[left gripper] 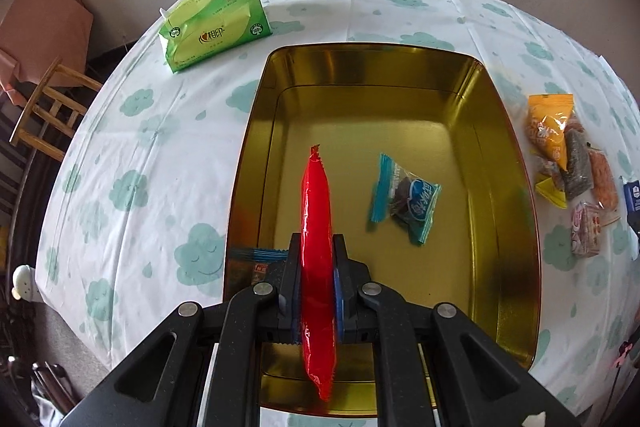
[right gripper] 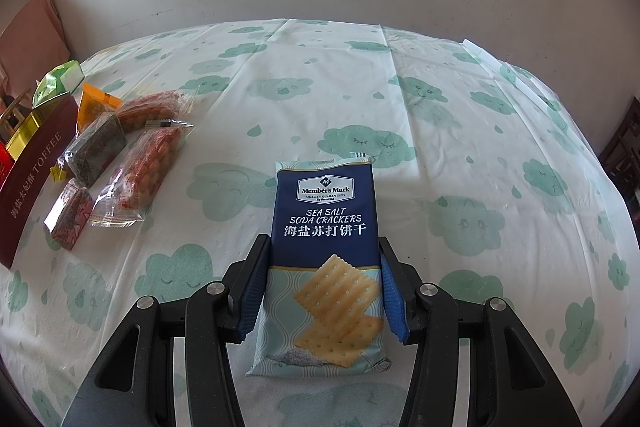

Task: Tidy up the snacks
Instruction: 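Carry the red pack into the tin and open the left gripper, then withdraw the left gripper while the right gripper carries the crackers over the tin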

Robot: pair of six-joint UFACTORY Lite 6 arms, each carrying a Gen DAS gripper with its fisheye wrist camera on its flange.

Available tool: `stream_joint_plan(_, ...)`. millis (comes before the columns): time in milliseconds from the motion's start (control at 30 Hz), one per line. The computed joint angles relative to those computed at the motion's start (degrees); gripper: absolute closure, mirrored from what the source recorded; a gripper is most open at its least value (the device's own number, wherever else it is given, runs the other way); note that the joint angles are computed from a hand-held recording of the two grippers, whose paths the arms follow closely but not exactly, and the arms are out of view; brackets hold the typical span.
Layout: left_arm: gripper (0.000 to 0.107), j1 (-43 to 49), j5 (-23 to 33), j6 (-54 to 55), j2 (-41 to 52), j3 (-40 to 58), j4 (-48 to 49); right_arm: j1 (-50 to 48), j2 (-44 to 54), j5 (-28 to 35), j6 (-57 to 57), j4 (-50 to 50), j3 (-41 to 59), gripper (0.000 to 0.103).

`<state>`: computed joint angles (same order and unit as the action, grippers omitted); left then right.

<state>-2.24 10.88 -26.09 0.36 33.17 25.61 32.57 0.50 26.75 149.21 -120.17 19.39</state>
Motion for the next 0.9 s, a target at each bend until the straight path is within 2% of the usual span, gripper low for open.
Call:
stream_joint_plan(67,0.097,-1.6,0.4,-9.0,0.9,0.0,8.9,0.0,0.0,0.0,0.0,0.0,0.0,0.051)
stream_joint_plan(233,0.094,-3.8,0.9,-18.1,1.9,-0.2,17.0,-0.1,0.0,-0.1,0.0,-0.2,0.1,0.05)
stream_joint_plan(333,0.091,-3.9,0.6,-14.8,1.8,-0.3,12.9,-0.2,0.1,-0.1,0.2,-0.4,0.0,0.05)
stream_joint_plan(400,0.082,-4.3,0.2,-10.2,1.2,-0.7,8.2,-0.3,0.1,-0.1,0.3,-0.5,0.0,0.049)
stream_joint_plan(467,0.064,-5.1,0.0,-9.1,0.2,-1.3,6.8,-0.3,0.1,-0.1,0.4,-0.6,0.0,0.049)
stream_joint_plan(633,0.061,-8.0,0.7,-9.8,-3.3,-2.5,6.3,-0.5,0.2,0.0,0.7,-1.0,-0.1,0.047)
stream_joint_plan(800,0.06,-6.9,0.9,1.0,-7.0,-3.7,-5.4,-0.4,0.3,0.0,0.7,-0.9,0.0,0.047)
stream_joint_plan(900,0.058,-6.0,1.3,3.5,-10.2,-5.6,-8.9,-0.8,0.5,-1.6,-3.6,3.2,1.4,0.047)
